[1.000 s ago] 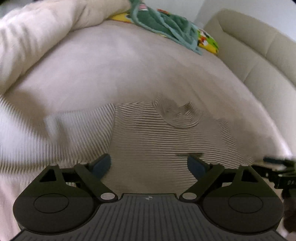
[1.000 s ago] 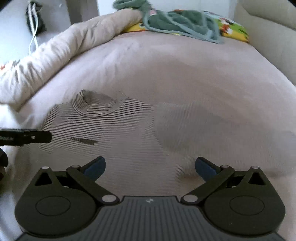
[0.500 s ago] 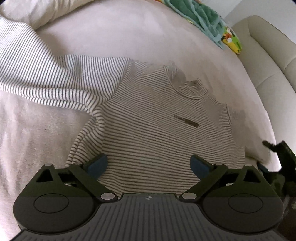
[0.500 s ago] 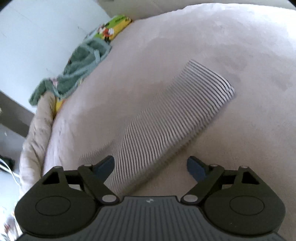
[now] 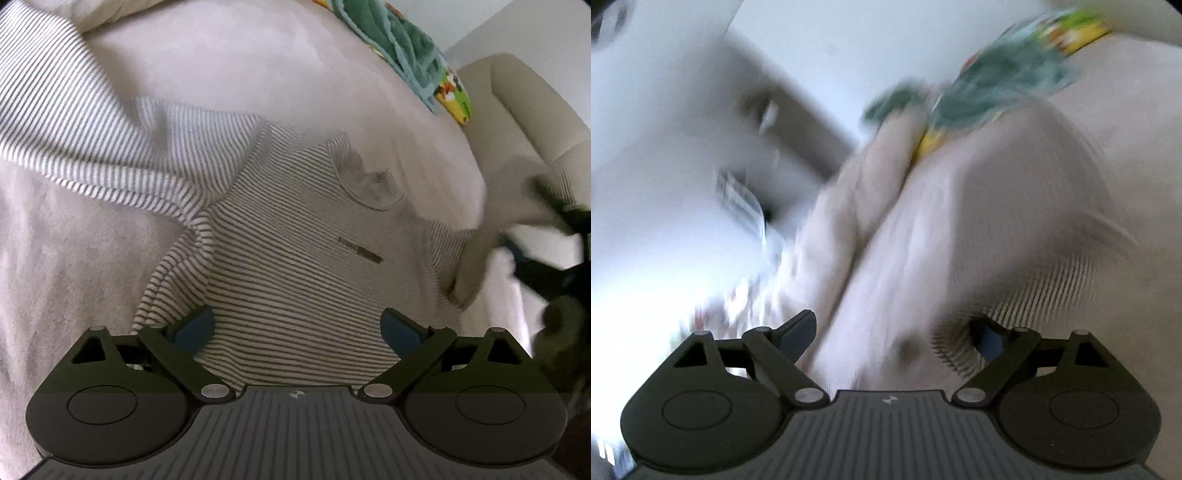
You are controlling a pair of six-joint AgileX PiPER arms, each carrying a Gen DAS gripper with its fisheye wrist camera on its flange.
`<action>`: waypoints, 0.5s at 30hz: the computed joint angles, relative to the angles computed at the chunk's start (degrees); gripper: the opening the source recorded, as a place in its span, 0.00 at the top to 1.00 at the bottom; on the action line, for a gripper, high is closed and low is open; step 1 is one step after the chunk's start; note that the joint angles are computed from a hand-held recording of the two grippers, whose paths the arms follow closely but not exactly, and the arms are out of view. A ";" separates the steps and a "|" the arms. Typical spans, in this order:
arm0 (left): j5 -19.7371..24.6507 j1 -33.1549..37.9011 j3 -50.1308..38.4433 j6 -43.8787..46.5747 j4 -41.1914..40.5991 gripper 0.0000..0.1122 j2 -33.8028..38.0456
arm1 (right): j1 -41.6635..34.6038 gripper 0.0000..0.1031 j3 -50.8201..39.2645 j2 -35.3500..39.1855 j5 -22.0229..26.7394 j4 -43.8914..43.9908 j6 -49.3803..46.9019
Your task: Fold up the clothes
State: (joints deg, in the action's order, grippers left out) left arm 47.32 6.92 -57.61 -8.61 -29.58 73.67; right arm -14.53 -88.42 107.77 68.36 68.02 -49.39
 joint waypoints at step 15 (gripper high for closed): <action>-6.21 -2.73 -7.66 2.63 -10.21 0.31 5.93 | 11.00 0.12 16.34 -16.93 -28.46 -34.96 -0.73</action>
State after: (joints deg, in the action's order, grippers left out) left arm 41.11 4.19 -65.27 -5.98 -39.79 79.60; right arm -3.54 -72.08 90.84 39.90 33.06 -50.12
